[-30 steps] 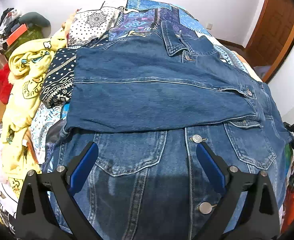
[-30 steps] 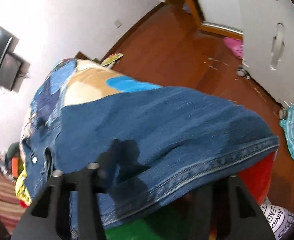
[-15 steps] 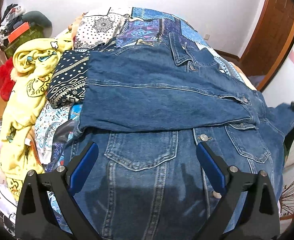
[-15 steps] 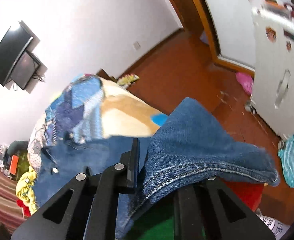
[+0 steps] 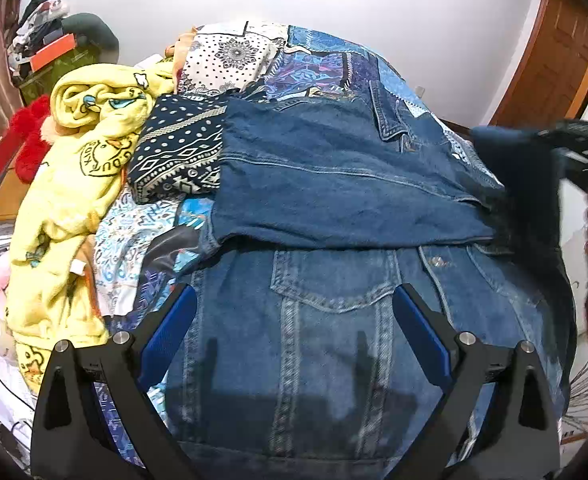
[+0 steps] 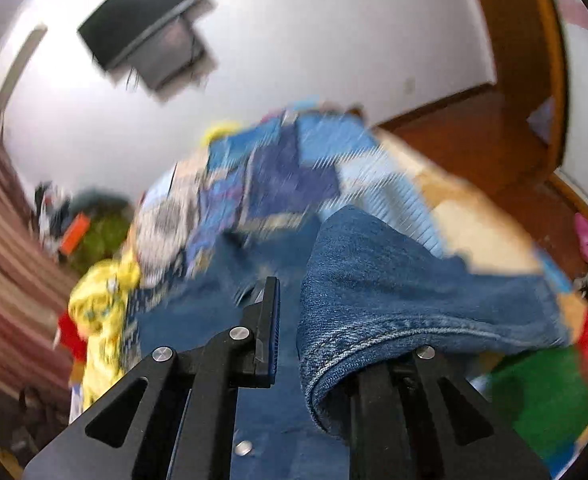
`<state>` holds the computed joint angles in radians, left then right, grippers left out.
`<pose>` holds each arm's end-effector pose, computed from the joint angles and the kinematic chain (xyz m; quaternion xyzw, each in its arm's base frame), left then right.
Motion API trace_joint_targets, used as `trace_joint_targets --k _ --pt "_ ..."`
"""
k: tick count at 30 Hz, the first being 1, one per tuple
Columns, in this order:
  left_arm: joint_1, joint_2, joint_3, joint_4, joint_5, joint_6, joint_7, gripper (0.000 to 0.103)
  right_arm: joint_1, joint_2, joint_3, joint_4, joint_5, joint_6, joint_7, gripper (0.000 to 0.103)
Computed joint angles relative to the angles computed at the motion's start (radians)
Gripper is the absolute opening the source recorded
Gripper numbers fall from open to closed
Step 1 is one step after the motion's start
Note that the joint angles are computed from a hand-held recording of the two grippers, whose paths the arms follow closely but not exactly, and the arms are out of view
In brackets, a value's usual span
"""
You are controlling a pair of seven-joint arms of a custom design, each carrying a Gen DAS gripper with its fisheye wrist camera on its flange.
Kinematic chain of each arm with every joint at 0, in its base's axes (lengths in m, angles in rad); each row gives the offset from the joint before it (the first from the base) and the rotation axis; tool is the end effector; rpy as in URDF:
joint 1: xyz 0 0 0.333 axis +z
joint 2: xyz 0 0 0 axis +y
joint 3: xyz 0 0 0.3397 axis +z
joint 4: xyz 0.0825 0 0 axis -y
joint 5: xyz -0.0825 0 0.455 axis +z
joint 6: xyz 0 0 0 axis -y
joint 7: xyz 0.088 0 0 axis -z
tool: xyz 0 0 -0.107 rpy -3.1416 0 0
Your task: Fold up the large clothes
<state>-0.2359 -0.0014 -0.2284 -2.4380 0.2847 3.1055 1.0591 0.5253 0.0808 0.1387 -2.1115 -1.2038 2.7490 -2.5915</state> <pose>0.5013 -0.2775 0.3481 -0.5853 0.7411 -0.2955 0.1445 0.4844 0.4256 0.4026 -0.4864 0.7681 -0.1549 0.3866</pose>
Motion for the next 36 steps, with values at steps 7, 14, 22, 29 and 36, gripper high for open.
trace_joint_targets --k 7,14,22,29,36 --pt "0.029 -0.014 -0.003 -0.017 0.083 -0.018 -0.066 0.099 0.000 0.200 0.052 0.091 0.407 0.032 -0.434 0.017" --pt "0.024 -0.001 -0.005 0.018 0.146 -0.044 -0.136 0.099 -0.049 0.191 0.124 0.067 0.711 0.047 -0.860 0.058" --pt "-0.039 0.039 0.005 0.137 0.284 -0.094 -0.221 0.099 0.028 0.009 0.017 -0.105 0.652 0.082 -0.833 0.068" --pt "-0.128 0.149 -0.010 0.327 0.245 -0.129 -0.104 0.099 -0.040 -0.243 0.044 -0.302 0.334 -0.044 -0.456 0.082" --pt "-0.234 0.367 -0.053 0.621 0.118 -0.247 0.162 0.099 -0.117 -0.456 0.122 -0.487 0.378 -0.164 -0.330 0.082"
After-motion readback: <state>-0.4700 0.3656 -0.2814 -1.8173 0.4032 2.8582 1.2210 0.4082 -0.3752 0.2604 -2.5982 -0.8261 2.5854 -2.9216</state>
